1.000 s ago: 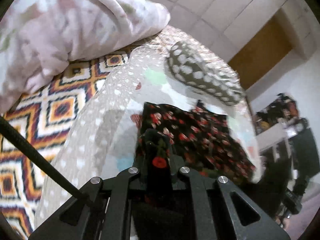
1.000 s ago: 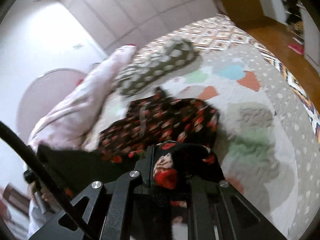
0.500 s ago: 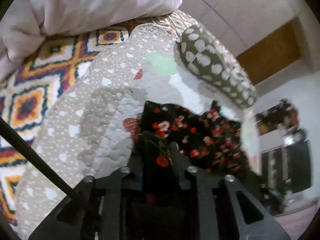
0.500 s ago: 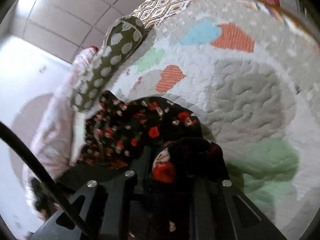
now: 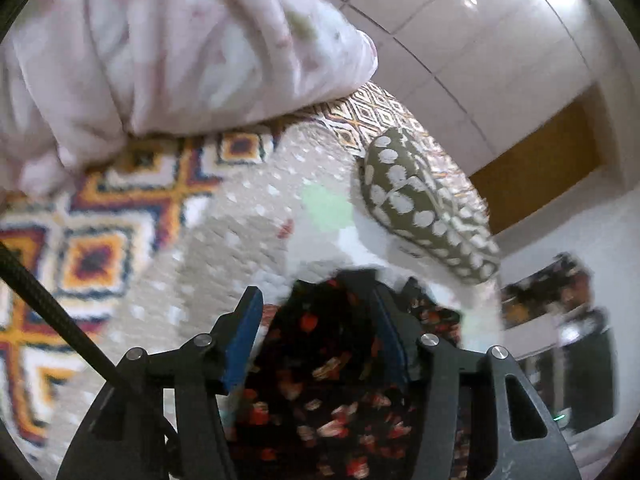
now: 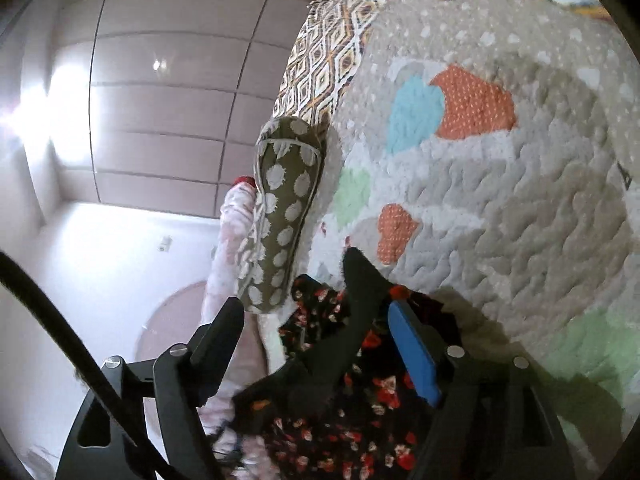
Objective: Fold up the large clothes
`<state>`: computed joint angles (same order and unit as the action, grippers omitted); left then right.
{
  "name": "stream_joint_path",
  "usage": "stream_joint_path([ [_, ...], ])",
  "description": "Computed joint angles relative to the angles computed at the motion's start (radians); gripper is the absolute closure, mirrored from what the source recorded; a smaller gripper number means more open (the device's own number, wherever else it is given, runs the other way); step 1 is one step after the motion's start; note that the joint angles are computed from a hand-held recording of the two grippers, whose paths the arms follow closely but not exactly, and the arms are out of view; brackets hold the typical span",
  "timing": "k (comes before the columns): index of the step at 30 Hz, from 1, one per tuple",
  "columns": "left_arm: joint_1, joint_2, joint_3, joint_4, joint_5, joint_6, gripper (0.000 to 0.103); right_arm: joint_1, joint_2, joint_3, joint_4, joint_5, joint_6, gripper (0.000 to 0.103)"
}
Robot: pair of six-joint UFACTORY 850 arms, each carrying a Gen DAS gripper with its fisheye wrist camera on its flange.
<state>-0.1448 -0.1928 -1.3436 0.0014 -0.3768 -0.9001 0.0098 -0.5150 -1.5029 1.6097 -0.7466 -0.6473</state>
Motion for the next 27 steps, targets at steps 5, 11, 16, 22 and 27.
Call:
stream_joint_path([
  [5,-0.061,0.028,0.004,0.152,-0.097,-0.03,0.048,0.045,0.067,0.004,-0.19,0.065,-0.032,0.024],
  [11,-0.194,0.04,0.046,0.306,-0.236,0.009,0.046,0.161,0.133,0.022,-0.437,0.072,-0.018,0.047],
  [16,-0.269,0.034,0.118,0.351,-0.285,0.004,0.046,0.306,0.114,-0.012,-0.708,0.098,0.075,0.069],
  [22,-0.32,0.062,0.227,0.647,-0.235,-0.294,0.029,0.447,-0.019,-0.144,-0.961,0.086,0.216,0.072],
  [27,-0.305,0.116,0.325,0.787,-0.118,-0.504,0.019,0.495,-0.22,-0.386,-1.263,0.088,0.505,0.079],
])
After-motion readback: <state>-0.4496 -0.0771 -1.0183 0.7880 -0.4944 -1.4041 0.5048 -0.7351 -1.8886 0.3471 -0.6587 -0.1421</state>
